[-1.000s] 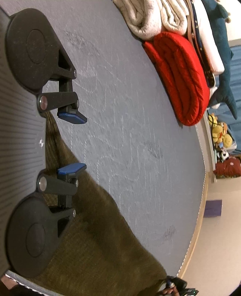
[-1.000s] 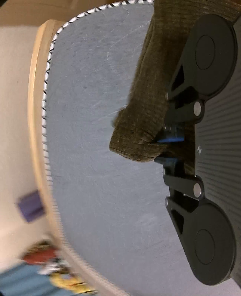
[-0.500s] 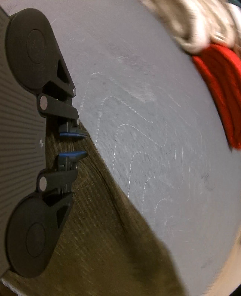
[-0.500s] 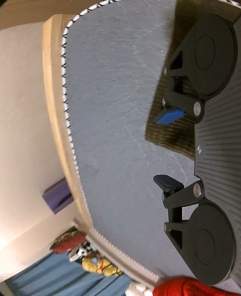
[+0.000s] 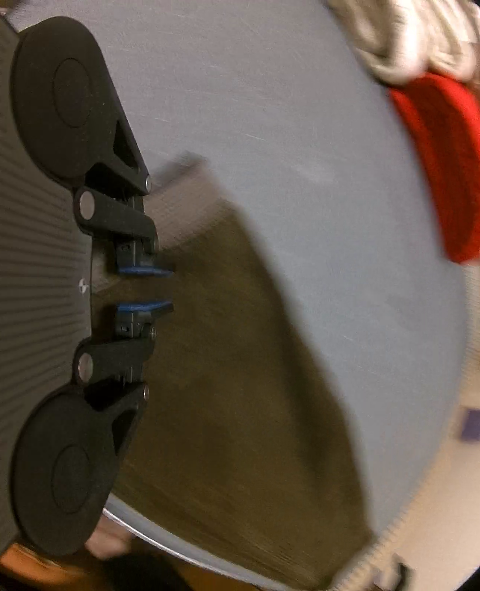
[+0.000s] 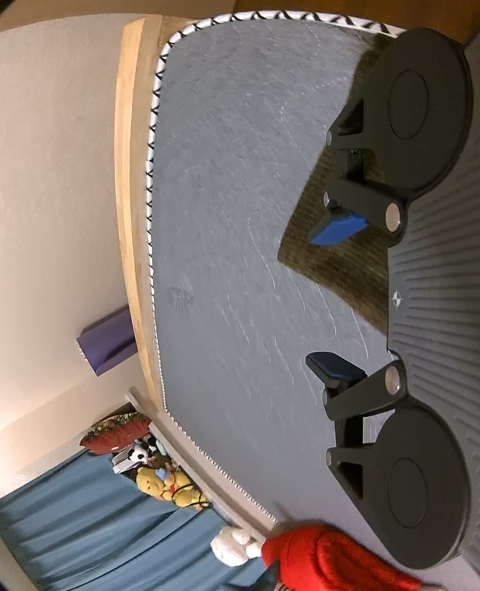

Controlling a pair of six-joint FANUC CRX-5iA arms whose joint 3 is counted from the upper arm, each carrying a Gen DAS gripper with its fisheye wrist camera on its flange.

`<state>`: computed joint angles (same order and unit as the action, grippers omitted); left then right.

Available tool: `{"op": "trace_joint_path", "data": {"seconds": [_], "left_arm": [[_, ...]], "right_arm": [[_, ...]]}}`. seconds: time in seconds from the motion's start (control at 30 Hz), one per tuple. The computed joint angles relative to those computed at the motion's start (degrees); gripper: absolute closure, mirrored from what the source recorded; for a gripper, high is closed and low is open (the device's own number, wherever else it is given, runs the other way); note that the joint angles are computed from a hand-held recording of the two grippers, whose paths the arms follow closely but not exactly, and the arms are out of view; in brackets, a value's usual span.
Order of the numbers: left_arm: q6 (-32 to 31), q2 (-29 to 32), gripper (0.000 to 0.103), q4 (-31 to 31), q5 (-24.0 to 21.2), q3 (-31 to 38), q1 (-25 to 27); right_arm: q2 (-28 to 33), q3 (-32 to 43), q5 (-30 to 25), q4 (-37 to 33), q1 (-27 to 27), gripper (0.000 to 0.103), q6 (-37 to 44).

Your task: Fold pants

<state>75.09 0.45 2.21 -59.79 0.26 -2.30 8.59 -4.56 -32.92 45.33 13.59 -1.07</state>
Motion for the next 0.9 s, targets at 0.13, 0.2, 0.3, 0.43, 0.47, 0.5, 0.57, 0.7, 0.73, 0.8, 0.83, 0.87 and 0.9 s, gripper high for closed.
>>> {"op": "trace_joint_path", "data": {"seconds": [0.13, 0.2, 0.3, 0.43, 0.47, 0.5, 0.57, 0.7, 0.73, 0.8, 0.83, 0.87, 0.9], "left_arm": [[0.25, -2.07, 0.098, 1.05, -0.82, -1.85, 1.07], [1.17, -1.55, 0.096, -3.16, -0.85, 0.26, -1.42], [0.71, -2.51, 0.091, -1.62, 4.2, -0.61, -2.19], [3.11, 0.11, 0.075, -3.82, 6.89, 0.8, -2.0], [5.01, 3.07, 0.076, -6.16, 2.31, 3.81, -2.56], [5.1, 4.24, 0.076, -7.47, 0.72, 4.9, -3.08], [7.84, 4.81, 0.076, -10.67, -0.31, 7.17, -5.0], [10.01, 2.9, 0.071, -9.78, 8.58, 6.08, -7.53], [10.16, 3.22, 0.068, -9.14, 9.94, 6.47, -8.07], [12.06, 4.9, 0.066, -10.86, 10.95, 8.92, -9.87], [13.02, 6.01, 0.066, -12.06, 11.28, 10.37, -10.92], [13.24, 6.74, 0.064, -12.24, 11.76, 11.17, -11.54], [13.08, 7.67, 0.062, -11.77, 12.25, 11.97, -12.05]], "right_arm": [[-1.2, 0.01, 0.11, -0.95, 0.83, 0.036, -0.76], [-1.74, -0.18, -0.17, -1.22, 1.15, 0.036, -0.77], [-2.72, -0.6, -0.95, -1.71, 1.39, 0.036, -0.59], [-4.91, -2.72, -1.4, -1.14, 0.75, 0.036, -1.71], [-5.44, -3.15, -1.19, -1.78, 0.38, 0.036, -1.74], [-5.95, -3.54, -1.07, -2.54, -0.06, 0.036, -1.72], [-7.16, -4.52, -1.42, -2.81, -0.7, 0.036, -2.38], [-9.5, -7.28, -1.23, -0.76, -2.52, 0.036, -3.18], [-10.07, -7.95, -1.54, -0.51, -2.98, 0.036, -2.69], [-10.76, -9.0, -1.94, -0.91, -3.88, 0.036, -0.84], [-10.99, -9.26, -2.2, -1.82, -4.25, 0.036, 0.76], [-11.1, -9.16, -2.6, -4.21, -4.67, 0.036, 3.72], [-11.18, -9.04, -2.68, -7.32, -5.15, 0.036, 6.97]]}}
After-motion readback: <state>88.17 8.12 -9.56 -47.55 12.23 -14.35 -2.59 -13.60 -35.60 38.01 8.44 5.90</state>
